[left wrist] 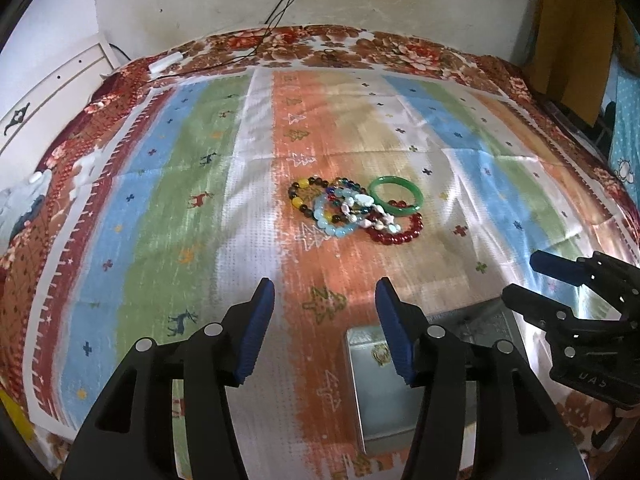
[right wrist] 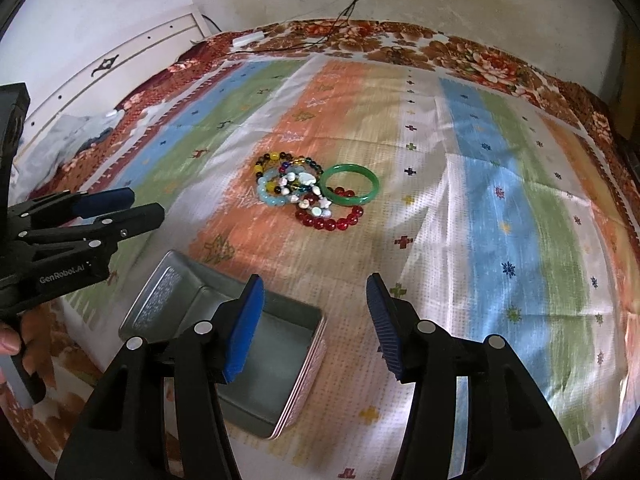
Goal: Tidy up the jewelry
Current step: 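Open the left tool to drop the gold ring into the tin while the right tool releases the silver ring, then move both open tools back to the bracelet pile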
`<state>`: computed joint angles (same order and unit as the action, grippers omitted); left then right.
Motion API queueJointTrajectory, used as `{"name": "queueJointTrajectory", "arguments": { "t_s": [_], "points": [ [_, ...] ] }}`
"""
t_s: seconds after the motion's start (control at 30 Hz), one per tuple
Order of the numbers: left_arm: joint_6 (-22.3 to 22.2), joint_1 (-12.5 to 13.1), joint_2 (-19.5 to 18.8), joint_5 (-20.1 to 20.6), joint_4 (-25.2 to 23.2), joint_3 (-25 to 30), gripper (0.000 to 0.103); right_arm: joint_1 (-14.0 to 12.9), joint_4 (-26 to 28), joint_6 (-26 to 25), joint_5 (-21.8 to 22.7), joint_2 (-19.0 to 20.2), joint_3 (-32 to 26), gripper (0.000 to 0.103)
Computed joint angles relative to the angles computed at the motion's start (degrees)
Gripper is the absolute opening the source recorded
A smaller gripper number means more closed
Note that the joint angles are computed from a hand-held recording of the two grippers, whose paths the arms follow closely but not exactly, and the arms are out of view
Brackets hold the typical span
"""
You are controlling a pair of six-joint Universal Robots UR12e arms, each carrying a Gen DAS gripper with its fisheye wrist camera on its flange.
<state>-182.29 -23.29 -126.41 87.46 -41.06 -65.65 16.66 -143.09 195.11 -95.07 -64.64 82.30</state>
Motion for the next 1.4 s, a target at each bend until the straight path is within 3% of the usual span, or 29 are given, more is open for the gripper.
{"name": "queueJointTrajectory", "arguments": {
  "t_s": [0.47, 1.17, 1.4],
  "points": [
    [3.44, -0.72, -3.4, 4.13, -0.98, 5.28, 0.054, -0.54, 1.66, -1.57, -1.72, 2.33, -3.22, 0.053],
    [4.84, -0.77, -6.23, 4.09, -2.33, 9.82, 0.057, -2.47, 1.41, 0.66, -1.16, 4.61, -6.16, 0.053],
    [4.27, -0.36, -8.96, 4.35, -6.5, 14.36, 0.057, -3.47, 3.26, 2.53, 0.24, 5.63, -7.46, 0.053]
  ]
}}
